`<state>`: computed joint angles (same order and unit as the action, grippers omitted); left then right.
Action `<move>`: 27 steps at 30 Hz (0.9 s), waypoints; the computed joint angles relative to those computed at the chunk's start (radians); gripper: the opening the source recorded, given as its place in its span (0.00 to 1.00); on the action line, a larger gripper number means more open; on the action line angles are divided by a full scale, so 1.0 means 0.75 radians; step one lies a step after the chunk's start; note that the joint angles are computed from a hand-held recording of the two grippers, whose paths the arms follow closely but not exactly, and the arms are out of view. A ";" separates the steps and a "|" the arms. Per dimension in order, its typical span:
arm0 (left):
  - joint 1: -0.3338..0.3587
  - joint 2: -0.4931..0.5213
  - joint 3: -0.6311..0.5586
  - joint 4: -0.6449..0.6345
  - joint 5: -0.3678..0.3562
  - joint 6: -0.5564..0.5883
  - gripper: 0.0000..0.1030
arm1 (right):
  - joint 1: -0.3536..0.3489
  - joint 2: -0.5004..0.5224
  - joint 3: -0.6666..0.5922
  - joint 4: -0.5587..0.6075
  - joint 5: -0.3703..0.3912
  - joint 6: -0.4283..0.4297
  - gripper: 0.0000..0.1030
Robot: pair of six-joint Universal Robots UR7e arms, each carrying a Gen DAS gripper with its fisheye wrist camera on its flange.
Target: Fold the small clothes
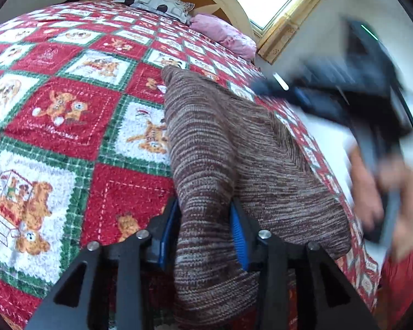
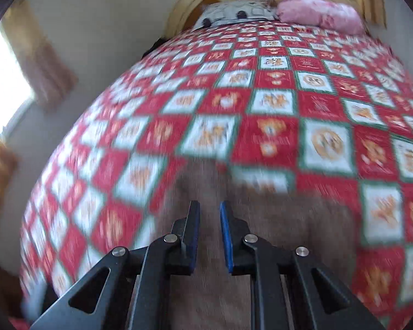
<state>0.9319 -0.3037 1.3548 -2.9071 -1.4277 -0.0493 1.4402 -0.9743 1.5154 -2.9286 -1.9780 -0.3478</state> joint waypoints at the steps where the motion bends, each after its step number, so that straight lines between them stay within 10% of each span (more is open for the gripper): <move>1: -0.006 -0.003 0.010 -0.007 0.011 0.003 0.40 | -0.005 -0.073 0.133 -0.061 -0.015 -0.030 0.15; 7: -0.007 -0.013 0.018 0.019 -0.001 0.007 0.41 | -0.164 -0.329 0.668 -0.380 0.070 -0.065 0.15; 12: -0.031 -0.077 0.108 0.053 0.042 0.063 0.42 | -0.308 -0.443 0.958 -0.709 0.344 -0.056 0.15; 17: -0.079 -0.174 0.295 -0.079 0.200 0.121 0.76 | -0.268 -0.490 1.047 -0.822 0.200 0.016 0.18; 19: -0.106 -0.185 0.319 -0.088 0.298 0.118 0.84 | -0.247 -0.498 1.067 -0.878 0.137 0.061 0.37; 22: -0.119 -0.187 0.308 -0.069 0.349 0.096 0.85 | -0.244 -0.471 1.104 -1.099 0.172 0.106 0.54; 27: -0.135 -0.187 0.283 -0.050 0.411 0.074 0.85 | -0.233 -0.420 1.100 -1.213 0.213 0.147 0.54</move>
